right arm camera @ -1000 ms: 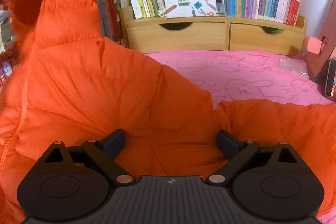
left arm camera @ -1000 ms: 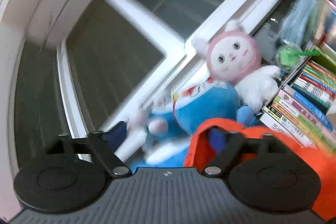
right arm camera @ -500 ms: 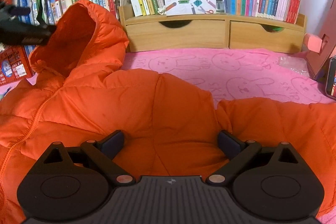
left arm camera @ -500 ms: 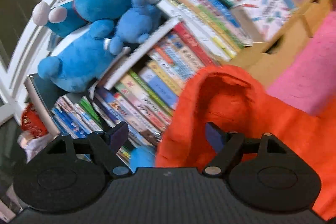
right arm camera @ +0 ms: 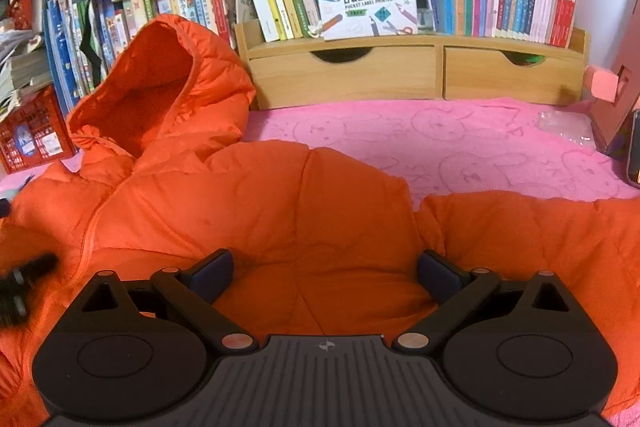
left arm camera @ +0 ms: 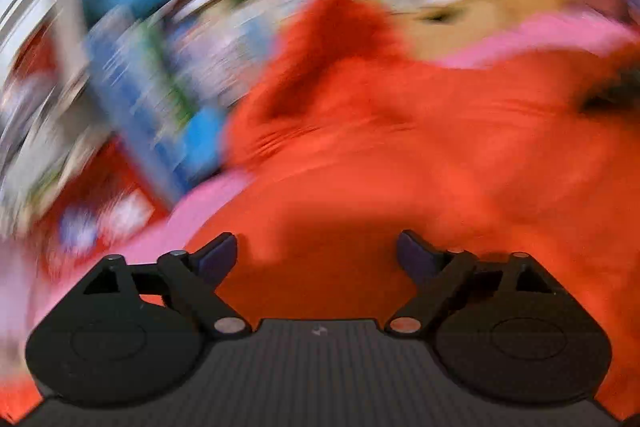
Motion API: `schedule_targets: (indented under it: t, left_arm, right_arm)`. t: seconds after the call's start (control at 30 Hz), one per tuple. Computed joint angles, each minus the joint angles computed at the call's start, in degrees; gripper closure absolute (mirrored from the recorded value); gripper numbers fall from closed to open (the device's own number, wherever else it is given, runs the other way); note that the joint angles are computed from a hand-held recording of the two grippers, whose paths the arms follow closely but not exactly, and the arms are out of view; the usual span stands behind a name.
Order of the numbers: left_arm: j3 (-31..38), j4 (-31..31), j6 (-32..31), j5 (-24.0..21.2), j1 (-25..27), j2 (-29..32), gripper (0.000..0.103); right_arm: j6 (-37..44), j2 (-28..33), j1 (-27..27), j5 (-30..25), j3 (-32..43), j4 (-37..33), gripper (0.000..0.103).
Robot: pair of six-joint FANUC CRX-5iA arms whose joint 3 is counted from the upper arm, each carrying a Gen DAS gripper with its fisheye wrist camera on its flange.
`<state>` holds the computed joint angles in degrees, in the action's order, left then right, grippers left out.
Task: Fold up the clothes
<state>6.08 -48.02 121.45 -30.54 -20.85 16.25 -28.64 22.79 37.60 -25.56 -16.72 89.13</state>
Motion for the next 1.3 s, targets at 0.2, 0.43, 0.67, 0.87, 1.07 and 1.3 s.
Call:
schedule_targets:
  t: [0.2, 0.43, 0.67, 0.87, 1.07, 1.3]
  left_arm:
    - [0.46, 15.34, -4.47, -1.32, 6.27, 1.33, 0.006]
    - [-0.8, 19.54, -6.82, 0.15, 7.84, 1.07, 0.004]
    - [-2.16, 25.48, -10.29, 1.75, 10.1, 0.85, 0.0]
    - [-11.32, 30.44, -13.21, 6.39, 11.46, -7.35, 0.009]
    - [-29.23, 47.72, -26.49, 8.44, 13.21, -23.6, 0.004]
    - [-39.53, 54.05, -26.54, 1.96, 11.97, -36.21, 0.003]
  right_arm:
    - [-1.61, -2.3, -2.87, 4.37, -2.9, 4.49, 0.017]
    - [11.71, -8.59, -2.15, -11.25, -10.84, -7.76, 0.012]
    - [11.69, -3.67, 1.79, -40.8, -3.89, -22.34, 0.024]
    - [5.81, -13.62, 8.4, -31.1, -14.53, -9.05, 0.013]
    - [-3.53, -19.89, 16.95, -23.89, -20.17, -3.72, 0.004]
    - [-4.07, -21.56, 31.25, -26.62, -20.06, -12.19, 0.0]
